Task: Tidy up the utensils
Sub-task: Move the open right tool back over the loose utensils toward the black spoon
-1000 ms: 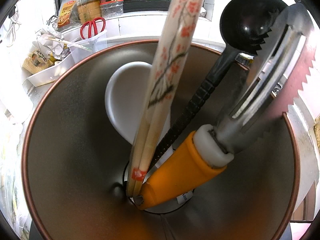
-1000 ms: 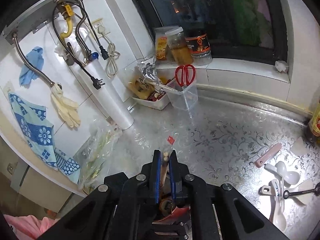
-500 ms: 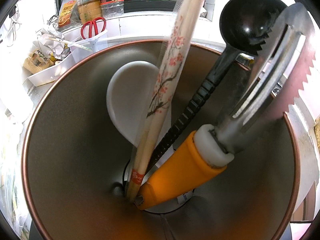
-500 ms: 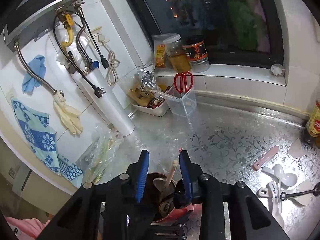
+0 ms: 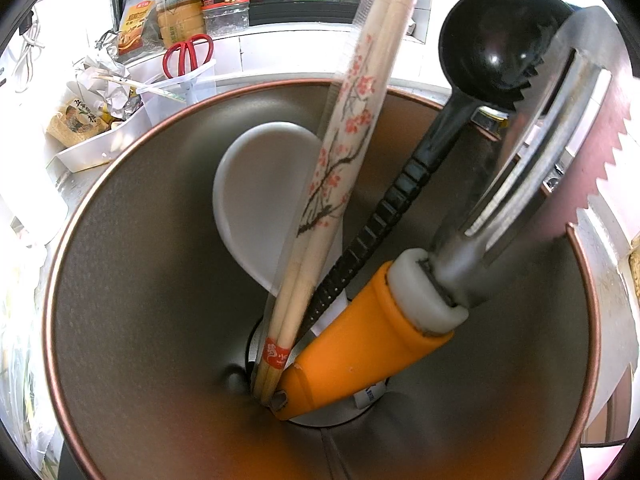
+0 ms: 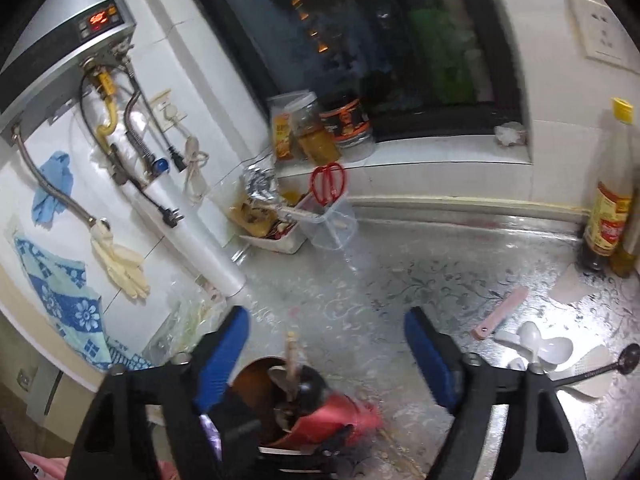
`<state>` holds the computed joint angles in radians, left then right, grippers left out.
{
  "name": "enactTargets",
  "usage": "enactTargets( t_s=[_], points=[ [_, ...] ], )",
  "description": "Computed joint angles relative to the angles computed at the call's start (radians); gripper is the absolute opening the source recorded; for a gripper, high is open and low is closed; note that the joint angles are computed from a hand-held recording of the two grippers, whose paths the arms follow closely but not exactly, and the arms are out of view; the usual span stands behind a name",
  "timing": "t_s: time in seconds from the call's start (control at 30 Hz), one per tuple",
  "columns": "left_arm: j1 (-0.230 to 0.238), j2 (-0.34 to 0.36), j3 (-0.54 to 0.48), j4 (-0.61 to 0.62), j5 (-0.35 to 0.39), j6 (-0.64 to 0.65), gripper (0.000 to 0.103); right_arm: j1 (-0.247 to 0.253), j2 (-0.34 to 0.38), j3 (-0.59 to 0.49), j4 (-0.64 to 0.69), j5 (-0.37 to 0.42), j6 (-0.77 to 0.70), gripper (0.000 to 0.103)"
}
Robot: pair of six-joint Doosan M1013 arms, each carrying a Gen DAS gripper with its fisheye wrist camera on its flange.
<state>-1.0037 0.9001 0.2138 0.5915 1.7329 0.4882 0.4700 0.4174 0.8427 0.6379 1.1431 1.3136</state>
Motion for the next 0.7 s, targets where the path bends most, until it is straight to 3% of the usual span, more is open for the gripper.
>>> enactTargets(
  t_s=[0.13, 0.4, 0.6, 0.7],
  points=[
    [0.0, -0.003, 0.006, -0.001, -0.003, -0.001, 0.089, -0.018, -0.016, 0.032, -0.01, -0.042, 0.027, 0.103],
    [0.0, -0.005, 0.011, -0.001, -0.005, -0.002, 0.09, -0.051, -0.063, 0.12, -0.089, -0.166, 0.098, 0.103],
    [0.0, -0.008, 0.016, -0.002, -0.007, -0.003, 0.09, -0.068, -0.105, 0.19, -0.245, -0.279, 0.211, 0.103],
    [0.0, -0.01, 0.02, -0.002, -0.009, -0.004, 0.09, -0.083, -0.115, 0.204, -0.315, -0.289, 0.264, 0.103]
  ],
)
